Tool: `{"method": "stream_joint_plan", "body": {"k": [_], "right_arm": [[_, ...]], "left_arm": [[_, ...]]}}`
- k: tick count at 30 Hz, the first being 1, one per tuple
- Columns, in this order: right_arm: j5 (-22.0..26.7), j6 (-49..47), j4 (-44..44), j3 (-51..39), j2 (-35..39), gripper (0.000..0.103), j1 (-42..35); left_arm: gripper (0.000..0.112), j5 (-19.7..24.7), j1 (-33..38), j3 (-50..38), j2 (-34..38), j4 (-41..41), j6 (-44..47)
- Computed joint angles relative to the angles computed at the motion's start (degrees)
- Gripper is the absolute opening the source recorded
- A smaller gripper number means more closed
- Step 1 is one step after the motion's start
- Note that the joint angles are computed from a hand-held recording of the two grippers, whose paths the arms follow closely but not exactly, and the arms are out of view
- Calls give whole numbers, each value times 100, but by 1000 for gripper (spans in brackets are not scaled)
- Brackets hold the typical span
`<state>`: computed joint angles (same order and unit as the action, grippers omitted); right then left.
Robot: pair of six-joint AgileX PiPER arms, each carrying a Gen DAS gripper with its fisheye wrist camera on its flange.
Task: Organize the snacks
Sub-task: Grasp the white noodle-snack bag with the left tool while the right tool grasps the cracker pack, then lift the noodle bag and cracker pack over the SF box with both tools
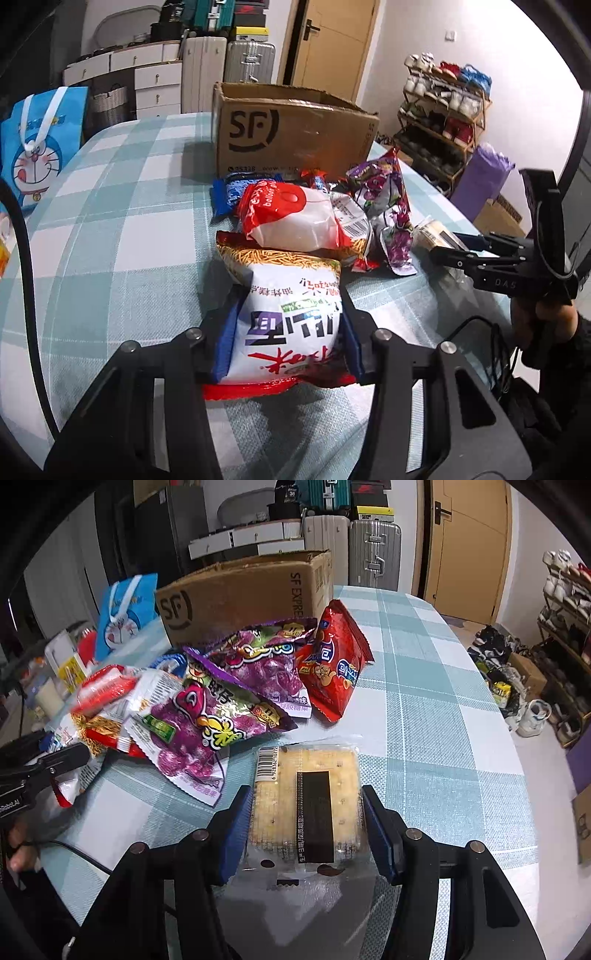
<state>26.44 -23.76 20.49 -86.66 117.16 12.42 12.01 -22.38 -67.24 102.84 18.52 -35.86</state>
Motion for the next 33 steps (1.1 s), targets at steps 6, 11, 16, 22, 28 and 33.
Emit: {"method": "stream_joint_plan", "body": {"k": [6, 11, 16, 22, 28, 33], "right_arm": [[-332, -1317, 1353, 548, -426, 58, -152], [-443, -2701, 2771, 902, -778, 58, -234], [-398, -3302, 3508, 920, -947, 58, -242], [-228, -3260, 3620, 580, -938, 58, -260], [-14, -2747, 3252, -47, -731, 58, -225], [208, -2043, 2630, -779, -430, 58, -135]], "left_arm": [[44, -342, 3, 528, -552, 1419, -1651], [44, -290, -39, 584, -922, 1758, -1993], [45, -158, -33, 342, -1016, 1609, -1836], [45, 70, 71, -266, -837, 944, -1096], [45, 404, 181, -1101, -474, 16, -75], [45, 765, 377, -2018, 9, -966, 951]]}}
